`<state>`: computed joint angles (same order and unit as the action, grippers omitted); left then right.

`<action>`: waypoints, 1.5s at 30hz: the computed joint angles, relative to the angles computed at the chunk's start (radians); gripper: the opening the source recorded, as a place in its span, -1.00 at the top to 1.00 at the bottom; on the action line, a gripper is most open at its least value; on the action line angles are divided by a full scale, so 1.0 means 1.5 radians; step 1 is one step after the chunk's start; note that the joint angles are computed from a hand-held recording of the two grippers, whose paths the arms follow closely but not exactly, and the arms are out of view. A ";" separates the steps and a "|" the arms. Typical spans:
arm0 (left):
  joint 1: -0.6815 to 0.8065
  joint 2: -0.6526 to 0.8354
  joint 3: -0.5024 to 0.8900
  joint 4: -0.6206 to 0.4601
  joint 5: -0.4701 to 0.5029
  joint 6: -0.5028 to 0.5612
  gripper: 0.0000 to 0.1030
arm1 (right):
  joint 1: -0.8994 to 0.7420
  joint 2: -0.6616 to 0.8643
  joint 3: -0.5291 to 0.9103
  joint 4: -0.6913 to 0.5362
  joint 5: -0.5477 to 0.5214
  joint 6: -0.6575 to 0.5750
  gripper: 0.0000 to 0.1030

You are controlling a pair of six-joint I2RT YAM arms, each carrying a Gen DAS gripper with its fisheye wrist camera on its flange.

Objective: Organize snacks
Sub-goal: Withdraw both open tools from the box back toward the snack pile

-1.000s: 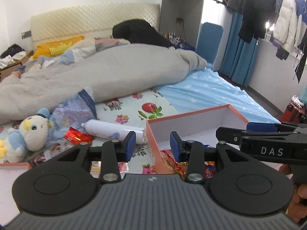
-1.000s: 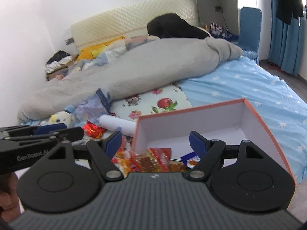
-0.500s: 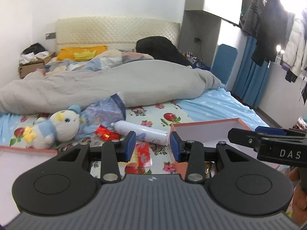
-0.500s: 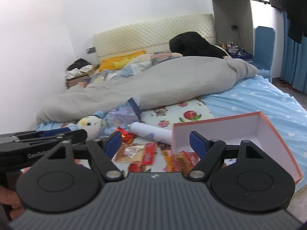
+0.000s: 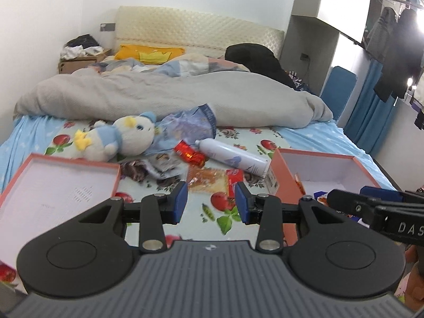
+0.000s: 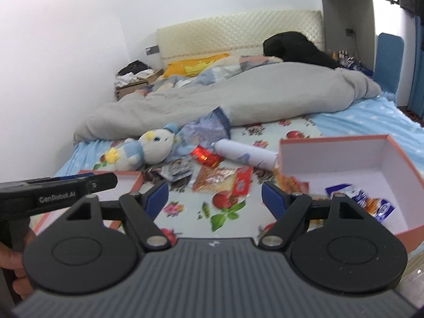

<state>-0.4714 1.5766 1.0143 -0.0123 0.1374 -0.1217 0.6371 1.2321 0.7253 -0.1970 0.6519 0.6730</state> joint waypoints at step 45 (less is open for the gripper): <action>0.067 0.287 0.118 0.033 0.016 0.053 0.02 | -0.069 0.300 0.067 0.146 -0.129 0.033 -0.54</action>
<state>-0.3710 2.0077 1.1916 0.0369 0.1621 -0.0429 0.5342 1.6818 0.8262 0.0227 0.4580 0.7227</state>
